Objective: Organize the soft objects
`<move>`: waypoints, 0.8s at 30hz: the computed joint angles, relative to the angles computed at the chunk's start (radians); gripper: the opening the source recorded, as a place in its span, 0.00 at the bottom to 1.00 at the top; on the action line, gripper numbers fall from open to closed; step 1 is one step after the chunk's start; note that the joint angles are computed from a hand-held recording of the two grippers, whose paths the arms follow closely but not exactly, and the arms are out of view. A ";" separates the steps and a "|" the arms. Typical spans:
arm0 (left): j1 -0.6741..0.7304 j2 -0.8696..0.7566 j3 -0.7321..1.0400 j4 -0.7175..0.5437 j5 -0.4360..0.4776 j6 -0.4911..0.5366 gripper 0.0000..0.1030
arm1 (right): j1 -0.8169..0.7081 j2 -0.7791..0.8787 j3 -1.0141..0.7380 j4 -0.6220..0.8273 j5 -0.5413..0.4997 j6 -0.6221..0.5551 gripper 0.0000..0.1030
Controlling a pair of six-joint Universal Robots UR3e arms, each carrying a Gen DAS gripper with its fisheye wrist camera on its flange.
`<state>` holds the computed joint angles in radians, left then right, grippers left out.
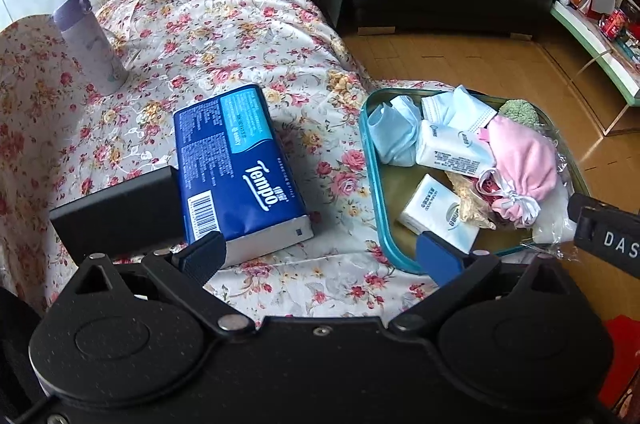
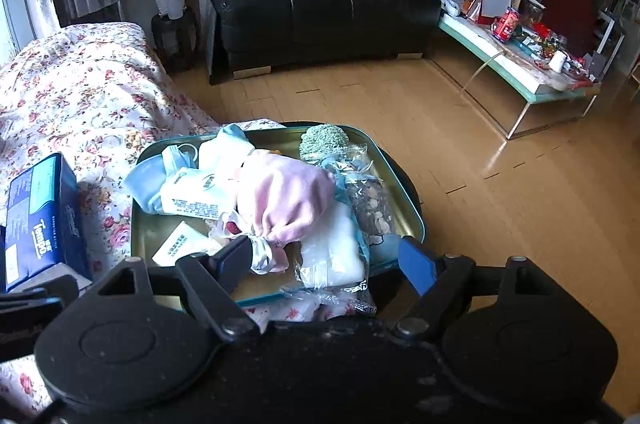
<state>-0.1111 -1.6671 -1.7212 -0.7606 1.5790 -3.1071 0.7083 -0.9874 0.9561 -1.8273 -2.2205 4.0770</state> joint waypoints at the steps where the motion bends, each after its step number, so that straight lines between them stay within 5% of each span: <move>1: -0.004 -0.003 0.002 0.001 0.003 -0.001 0.96 | -0.001 -0.001 0.003 -0.004 0.002 0.000 0.77; 24: -0.003 -0.015 0.008 -0.019 0.008 0.002 0.96 | -0.003 0.010 -0.011 0.009 0.013 0.008 0.77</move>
<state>-0.1141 -1.6818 -1.7128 -0.7795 1.5871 -3.1048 0.7048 -0.9769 0.9449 -1.8182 -2.2072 4.0850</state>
